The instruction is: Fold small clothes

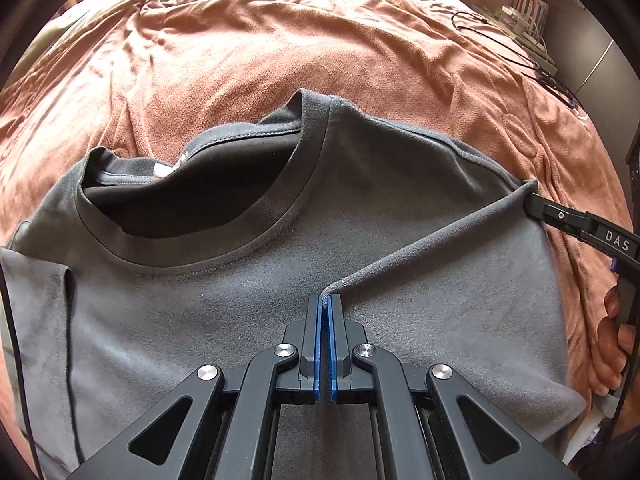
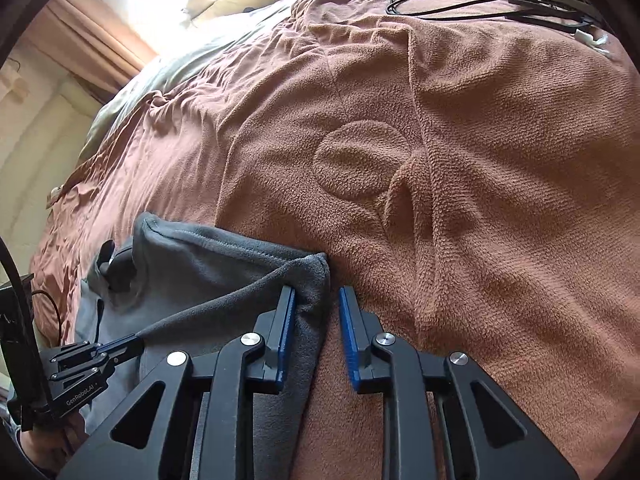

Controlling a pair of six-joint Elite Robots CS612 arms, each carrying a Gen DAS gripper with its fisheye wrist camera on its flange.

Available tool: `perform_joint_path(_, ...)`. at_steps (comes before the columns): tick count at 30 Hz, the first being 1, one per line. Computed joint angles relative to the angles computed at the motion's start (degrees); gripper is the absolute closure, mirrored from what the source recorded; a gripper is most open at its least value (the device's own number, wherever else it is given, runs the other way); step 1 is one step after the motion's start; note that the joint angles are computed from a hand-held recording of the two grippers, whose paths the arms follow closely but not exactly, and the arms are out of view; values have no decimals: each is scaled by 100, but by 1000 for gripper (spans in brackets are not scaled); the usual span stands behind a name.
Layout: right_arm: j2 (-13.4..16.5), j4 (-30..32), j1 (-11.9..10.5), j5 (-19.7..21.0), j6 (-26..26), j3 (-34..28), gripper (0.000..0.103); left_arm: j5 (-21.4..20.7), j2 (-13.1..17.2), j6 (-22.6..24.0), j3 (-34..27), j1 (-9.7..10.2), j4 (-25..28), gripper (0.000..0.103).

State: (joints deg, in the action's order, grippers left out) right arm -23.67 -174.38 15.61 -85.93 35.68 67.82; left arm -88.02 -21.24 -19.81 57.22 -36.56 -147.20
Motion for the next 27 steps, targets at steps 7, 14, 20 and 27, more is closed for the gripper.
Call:
perform_joint_path(7, -332, -835, 22, 297, 64, 723, 57, -381, -207, -267, 368, -14, -274, 76)
perform_joint_path(14, -692, -1443, 73, 327, 408, 1588, 57, -566, -523, -464, 930, -144, -590, 75)
perform_joint_path(20, -904, -1870, 138, 315, 935, 2192, 57, -596, -726, -577, 1343, -297, -762, 73)
perform_joint_path(27, -896, -2015, 241, 177, 1451, 2433, 57, -393, -826, -743, 1620, -452, -775, 66)
